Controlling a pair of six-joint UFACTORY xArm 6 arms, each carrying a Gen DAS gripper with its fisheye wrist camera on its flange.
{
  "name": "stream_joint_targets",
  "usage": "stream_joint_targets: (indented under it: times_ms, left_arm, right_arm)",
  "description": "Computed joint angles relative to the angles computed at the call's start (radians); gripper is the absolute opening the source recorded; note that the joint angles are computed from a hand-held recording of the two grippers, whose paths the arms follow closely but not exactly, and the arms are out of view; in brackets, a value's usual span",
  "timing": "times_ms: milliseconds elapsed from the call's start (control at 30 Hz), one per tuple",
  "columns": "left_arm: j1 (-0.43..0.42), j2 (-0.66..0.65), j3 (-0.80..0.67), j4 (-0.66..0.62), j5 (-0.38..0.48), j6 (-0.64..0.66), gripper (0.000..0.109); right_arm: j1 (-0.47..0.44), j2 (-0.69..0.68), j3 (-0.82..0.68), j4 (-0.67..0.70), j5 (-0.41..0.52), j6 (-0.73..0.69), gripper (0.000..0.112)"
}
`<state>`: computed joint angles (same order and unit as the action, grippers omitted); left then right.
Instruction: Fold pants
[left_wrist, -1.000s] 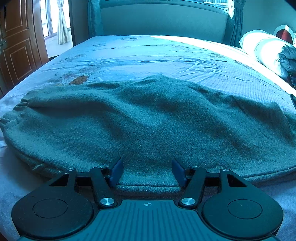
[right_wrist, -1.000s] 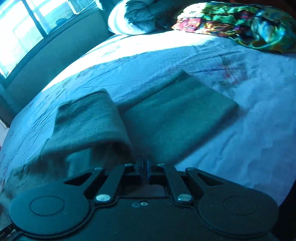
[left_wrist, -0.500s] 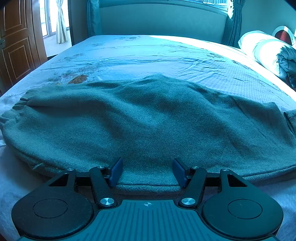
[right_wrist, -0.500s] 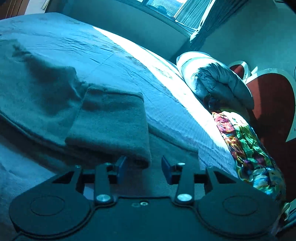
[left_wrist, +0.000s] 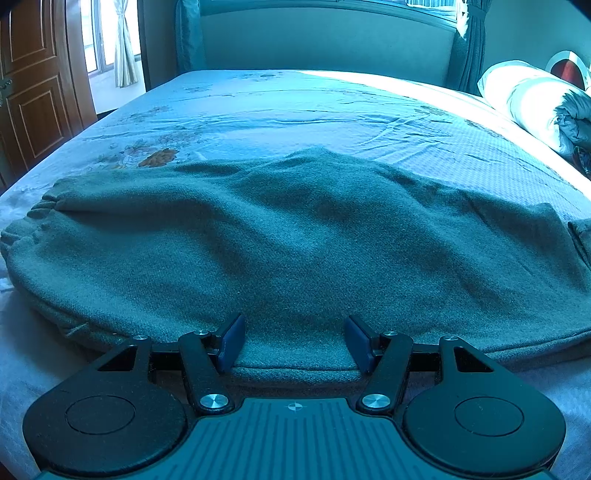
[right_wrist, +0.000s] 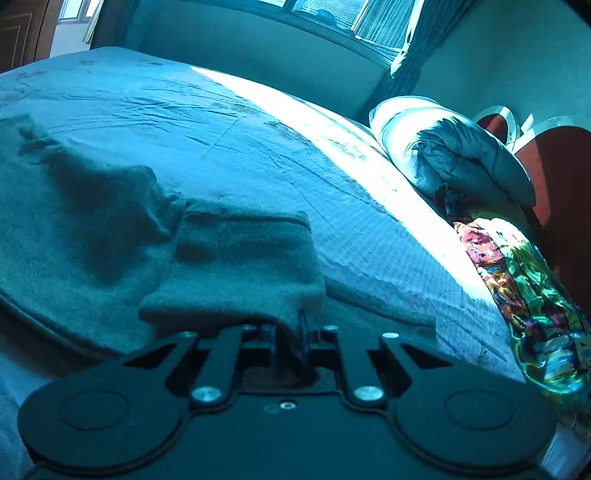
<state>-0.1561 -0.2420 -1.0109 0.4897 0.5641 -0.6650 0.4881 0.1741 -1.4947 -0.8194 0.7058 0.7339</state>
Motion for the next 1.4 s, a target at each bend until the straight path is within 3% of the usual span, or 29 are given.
stream_joint_targets:
  times_ms: [200,300,367,433,500,600,733,833,867,933,1000,1100,1200,1267,1300,1400]
  left_arm:
    - [0.000,0.001,-0.002,-0.007,0.001,0.012,0.061]
    - [0.003,0.003,-0.009,-0.033,0.006,0.049,0.061]
    - [0.008,0.003,-0.009,-0.059,0.001,0.079,0.061]
    - [0.012,0.001,-0.005,-0.071,-0.004,0.097,0.061]
    - [0.012,0.000,-0.004,-0.073,-0.004,0.105,0.061]
    - [0.012,0.005,-0.016,-0.092,0.008,0.130,0.061]
    - [0.015,0.007,-0.021,-0.114,0.011,0.158,0.061]
    - [0.014,0.004,-0.013,-0.096,0.005,0.144,0.062]
    - [0.012,0.005,-0.014,-0.092,0.008,0.143,0.062]
    - [0.014,0.005,-0.014,-0.098,0.007,0.148,0.062]
    - [0.015,0.006,-0.014,-0.096,0.006,0.149,0.063]
    - [0.009,0.009,-0.017,-0.073,0.011,0.128,0.064]
    - [0.008,0.009,-0.017,-0.071,0.013,0.125,0.064]
    - [0.015,0.010,-0.018,-0.098,0.008,0.155,0.064]
    - [0.017,0.010,-0.019,-0.108,0.007,0.167,0.064]
    - [0.029,0.003,-0.016,-0.120,0.002,0.184,0.065]
  right_arm:
    - [-0.134,-0.186,0.210,0.308,-0.400,0.262,0.000]
    - [-0.200,-0.283,0.333,0.360,-0.439,0.405,0.000]
    - [-0.240,-0.333,0.434,0.527,-0.436,0.373,0.000]
    - [-0.258,-0.357,0.560,0.737,-0.511,0.349,0.000]
    - [-0.252,-0.369,0.633,0.820,-0.603,0.313,0.000]
    - [-0.262,-0.363,0.632,0.709,-0.638,0.420,0.000]
    - [-0.263,-0.338,0.590,0.782,-0.686,0.299,0.000]
    - [-0.280,-0.297,0.524,0.775,-0.530,0.260,0.001]
    - [-0.284,-0.295,0.522,0.703,-0.531,0.294,0.000]
    - [-0.282,-0.316,0.488,0.494,-0.461,0.332,0.017]
    - [-0.268,-0.325,0.452,0.316,-0.401,0.383,0.020]
    - [-0.280,-0.320,0.444,0.293,-0.419,0.427,0.011]
    - [-0.322,-0.343,0.538,0.516,-0.558,0.454,0.010]
    - [-0.323,-0.357,0.577,0.615,-0.584,0.422,0.015]
    - [-0.327,-0.372,0.605,0.602,-0.613,0.449,0.023]
    - [-0.382,-0.449,0.692,0.363,-0.669,0.722,0.022]
